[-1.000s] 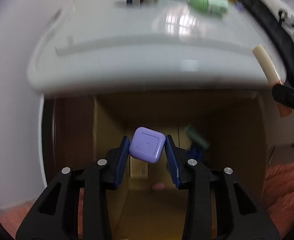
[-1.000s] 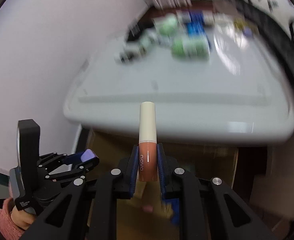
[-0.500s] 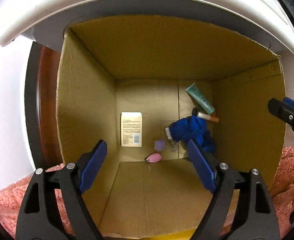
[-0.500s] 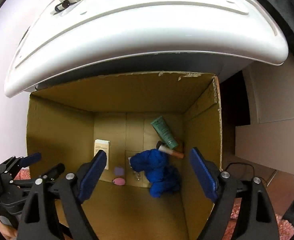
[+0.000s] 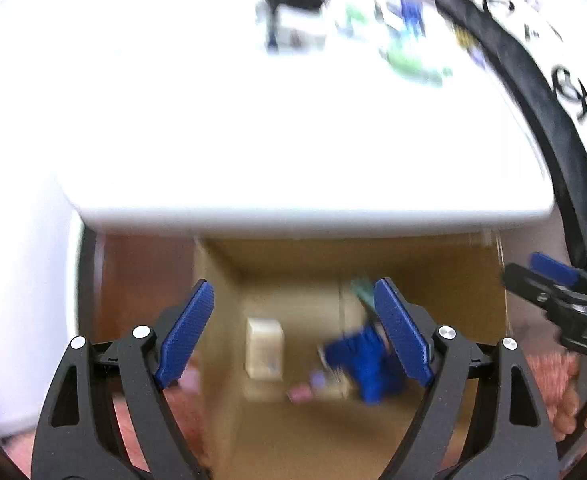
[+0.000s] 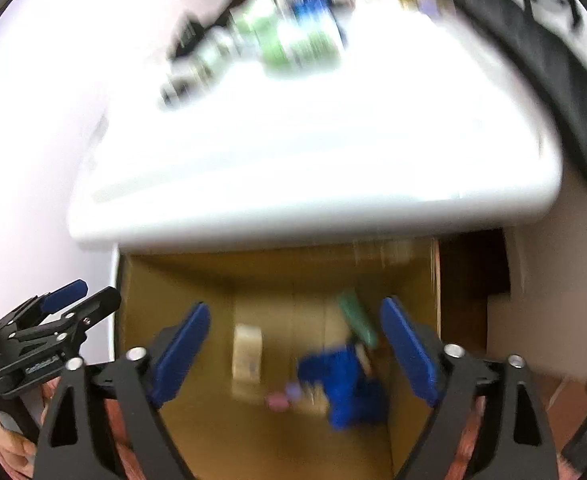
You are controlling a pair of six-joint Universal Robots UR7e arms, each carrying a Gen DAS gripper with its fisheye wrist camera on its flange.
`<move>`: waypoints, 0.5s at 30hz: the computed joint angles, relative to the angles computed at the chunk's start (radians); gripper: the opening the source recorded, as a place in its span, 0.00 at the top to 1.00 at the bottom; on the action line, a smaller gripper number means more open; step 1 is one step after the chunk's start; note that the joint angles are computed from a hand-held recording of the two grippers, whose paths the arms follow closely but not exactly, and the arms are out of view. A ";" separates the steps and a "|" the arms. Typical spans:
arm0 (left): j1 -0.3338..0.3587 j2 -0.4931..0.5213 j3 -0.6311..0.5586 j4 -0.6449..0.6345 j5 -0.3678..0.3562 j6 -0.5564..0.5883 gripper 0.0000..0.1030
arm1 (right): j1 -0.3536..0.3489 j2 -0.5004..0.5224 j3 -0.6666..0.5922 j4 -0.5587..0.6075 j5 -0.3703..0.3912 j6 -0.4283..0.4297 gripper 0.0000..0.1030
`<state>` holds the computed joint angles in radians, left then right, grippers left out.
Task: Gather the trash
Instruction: 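Grasp the green-capped bottle with the right gripper and lift it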
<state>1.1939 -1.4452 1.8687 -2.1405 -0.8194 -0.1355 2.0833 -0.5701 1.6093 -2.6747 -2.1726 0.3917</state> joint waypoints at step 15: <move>0.073 0.089 -0.109 -0.019 -0.121 -0.020 0.15 | -0.072 0.458 -0.963 0.456 -0.186 -0.792 0.06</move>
